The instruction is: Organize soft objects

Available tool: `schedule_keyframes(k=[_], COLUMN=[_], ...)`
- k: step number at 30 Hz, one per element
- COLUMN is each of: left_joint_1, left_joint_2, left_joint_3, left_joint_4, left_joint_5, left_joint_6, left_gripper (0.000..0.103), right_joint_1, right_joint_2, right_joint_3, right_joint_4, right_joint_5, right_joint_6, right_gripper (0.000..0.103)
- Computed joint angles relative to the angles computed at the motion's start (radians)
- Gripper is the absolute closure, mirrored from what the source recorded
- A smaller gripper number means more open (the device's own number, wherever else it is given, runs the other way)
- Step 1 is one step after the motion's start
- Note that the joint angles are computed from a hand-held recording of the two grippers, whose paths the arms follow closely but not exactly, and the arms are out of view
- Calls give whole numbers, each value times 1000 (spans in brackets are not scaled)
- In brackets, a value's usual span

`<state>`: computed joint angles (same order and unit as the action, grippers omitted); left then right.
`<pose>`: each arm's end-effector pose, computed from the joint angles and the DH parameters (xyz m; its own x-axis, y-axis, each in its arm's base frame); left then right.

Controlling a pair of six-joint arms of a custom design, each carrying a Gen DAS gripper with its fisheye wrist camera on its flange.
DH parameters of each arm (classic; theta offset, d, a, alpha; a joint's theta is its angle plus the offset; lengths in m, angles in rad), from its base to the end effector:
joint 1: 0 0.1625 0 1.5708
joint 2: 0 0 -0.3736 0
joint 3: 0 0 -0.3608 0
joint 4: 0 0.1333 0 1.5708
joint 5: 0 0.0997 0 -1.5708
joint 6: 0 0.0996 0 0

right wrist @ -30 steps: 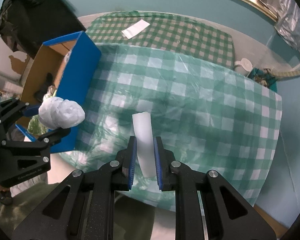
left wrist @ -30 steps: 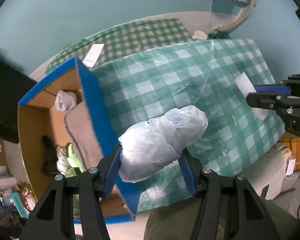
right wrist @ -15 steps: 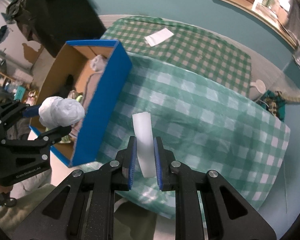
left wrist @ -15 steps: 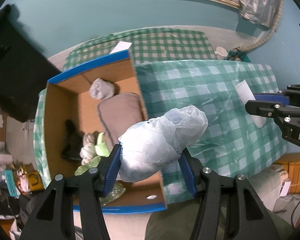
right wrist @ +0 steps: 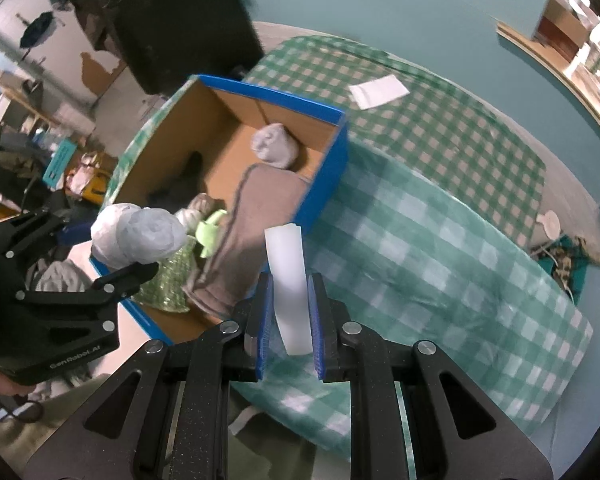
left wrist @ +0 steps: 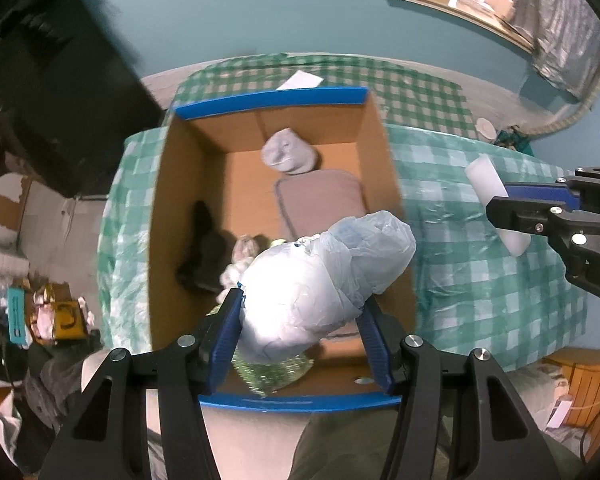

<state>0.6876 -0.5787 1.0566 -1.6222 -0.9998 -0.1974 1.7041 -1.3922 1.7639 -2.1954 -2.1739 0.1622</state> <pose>-0.4139 -0.5821 0.0834 -0.4922 0.6634 -0.5636 0.6190 0.7220 0.3092 0.1452 -0.5048 0.3446 -0.8450 0.1858 0.5015 0.0079 0.9420 -0.3356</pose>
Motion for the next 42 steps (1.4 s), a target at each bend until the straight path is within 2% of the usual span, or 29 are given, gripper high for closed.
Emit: schedule_keyframes(k=[13,26,27,29,35,42], left_joint_1=[66,96,96,94,93,80], left_joint_2=[4,40,42,45,44,31], left_joint_3=[-50,-117,-121,-124,-122,-116], left_joint_4=[64,119,121,124,120,119], left_joint_5=[33,33,31,34,38,32], left_joint_6=[-58,-62,-60,-57,-60,-65], left_gripper=[46,44,43,41,31,27], right_joint_1=[15,18,20,25,41,60], right_joint_2=[182,270,272,275,269,234], right_joint_3=[-153,-237,-241,-245,-250,-241], right_joint_4=[42,106,109,107,101,100], right_joint_5=[13,11,9,3,-21,-35], right_joint_6=[-31,-5,-4,-4,-6,9], right_gripper=[87,82,80,68,53,50])
